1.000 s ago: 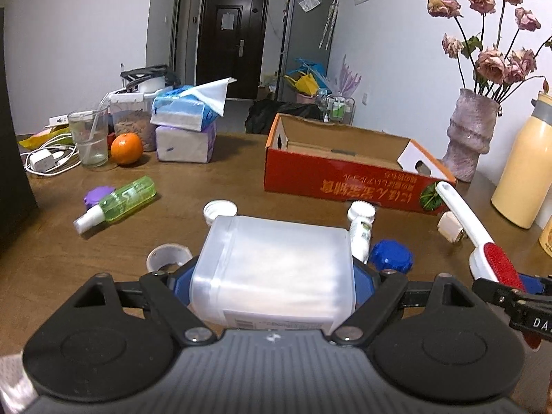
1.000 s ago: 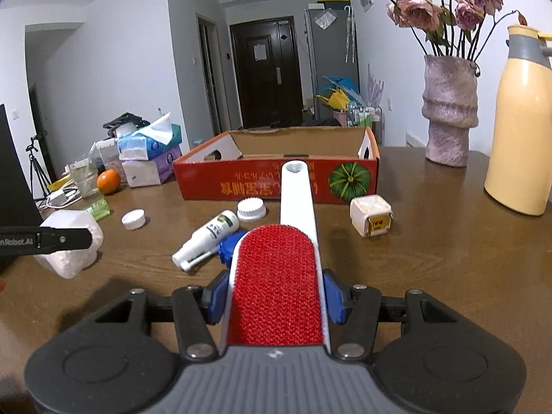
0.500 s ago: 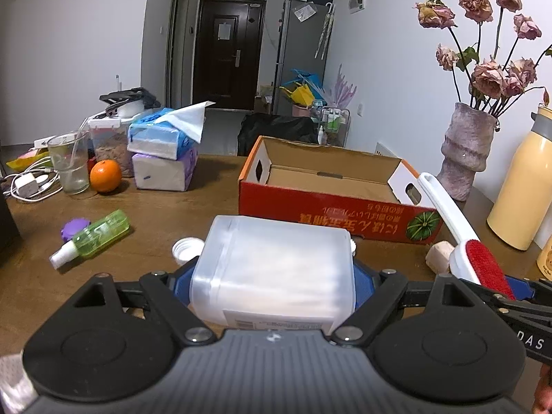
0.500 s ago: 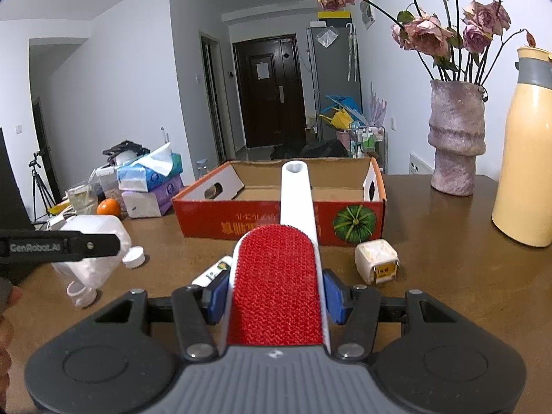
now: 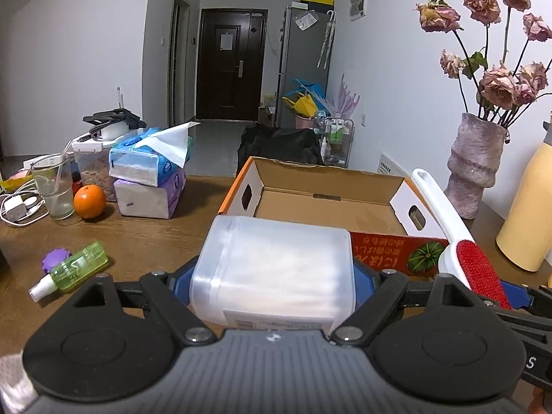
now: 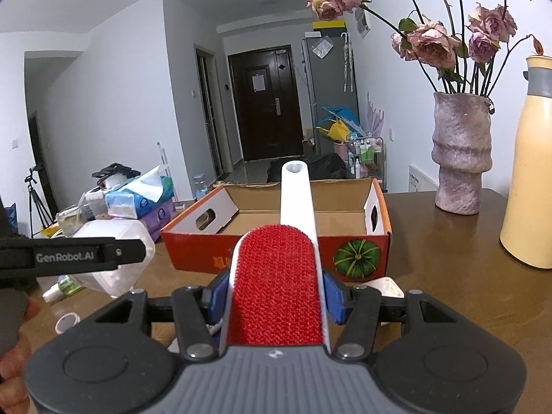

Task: Organize rigid objects
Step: 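Carry the white box and red lint brush toward the cardboard box with both tools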

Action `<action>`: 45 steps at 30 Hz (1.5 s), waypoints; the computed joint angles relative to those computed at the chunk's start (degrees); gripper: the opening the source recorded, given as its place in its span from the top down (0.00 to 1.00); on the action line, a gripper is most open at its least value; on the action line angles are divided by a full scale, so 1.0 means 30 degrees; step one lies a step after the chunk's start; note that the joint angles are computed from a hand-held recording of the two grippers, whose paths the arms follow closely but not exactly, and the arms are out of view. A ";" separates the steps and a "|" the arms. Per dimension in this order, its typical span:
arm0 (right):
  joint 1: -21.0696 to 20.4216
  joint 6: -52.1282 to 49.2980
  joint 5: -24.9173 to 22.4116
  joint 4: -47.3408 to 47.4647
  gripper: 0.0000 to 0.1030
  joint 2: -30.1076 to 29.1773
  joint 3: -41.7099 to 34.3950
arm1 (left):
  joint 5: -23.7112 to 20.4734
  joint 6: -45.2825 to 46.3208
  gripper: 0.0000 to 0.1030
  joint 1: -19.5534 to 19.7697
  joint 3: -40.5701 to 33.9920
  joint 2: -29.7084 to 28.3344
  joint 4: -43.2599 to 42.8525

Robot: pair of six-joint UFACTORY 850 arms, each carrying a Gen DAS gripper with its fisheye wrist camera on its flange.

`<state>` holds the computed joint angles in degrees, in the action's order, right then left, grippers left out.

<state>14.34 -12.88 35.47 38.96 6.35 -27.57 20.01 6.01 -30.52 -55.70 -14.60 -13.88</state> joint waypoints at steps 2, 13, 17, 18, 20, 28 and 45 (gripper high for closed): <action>-0.0153 0.0151 0.0051 -0.0155 0.47 -0.0265 -0.0228 | -0.0033 0.0624 0.18 -0.0093 -0.0390 -0.0340 -0.0710; -0.1134 0.1024 -0.0180 -0.1218 0.47 -0.1715 -0.1503 | -0.0262 0.2174 0.18 -0.0316 -0.2714 -0.2223 -0.2711; -0.1526 0.1411 -0.0250 -0.1827 0.47 -0.2351 -0.2035 | -0.0302 0.2783 0.18 -0.0389 -0.3498 -0.2822 -0.3404; -0.1616 0.1508 -0.0273 -0.1952 0.47 -0.2480 -0.2156 | -0.0309 0.2911 0.18 -0.0399 -0.3707 -0.2974 -0.3559; -0.1755 0.1612 -0.0304 -0.2098 0.47 -0.2781 -0.2429 | -0.0362 0.3170 0.18 -0.0427 -0.4115 -0.3268 -0.3871; -0.2320 0.2179 -0.0281 -0.2824 0.47 -0.4043 -0.3666 | -0.0722 0.4142 0.18 -0.0418 -0.5897 -0.4569 -0.5105; -0.3092 0.2013 -0.0133 -0.2861 0.47 -0.7033 -0.7014 | -0.1574 0.7114 0.18 -0.0113 -1.0381 -0.7668 -0.8505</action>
<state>5.06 -6.84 35.07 30.38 -14.75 -48.62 15.29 27.35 -30.86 -86.84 -37.60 -39.40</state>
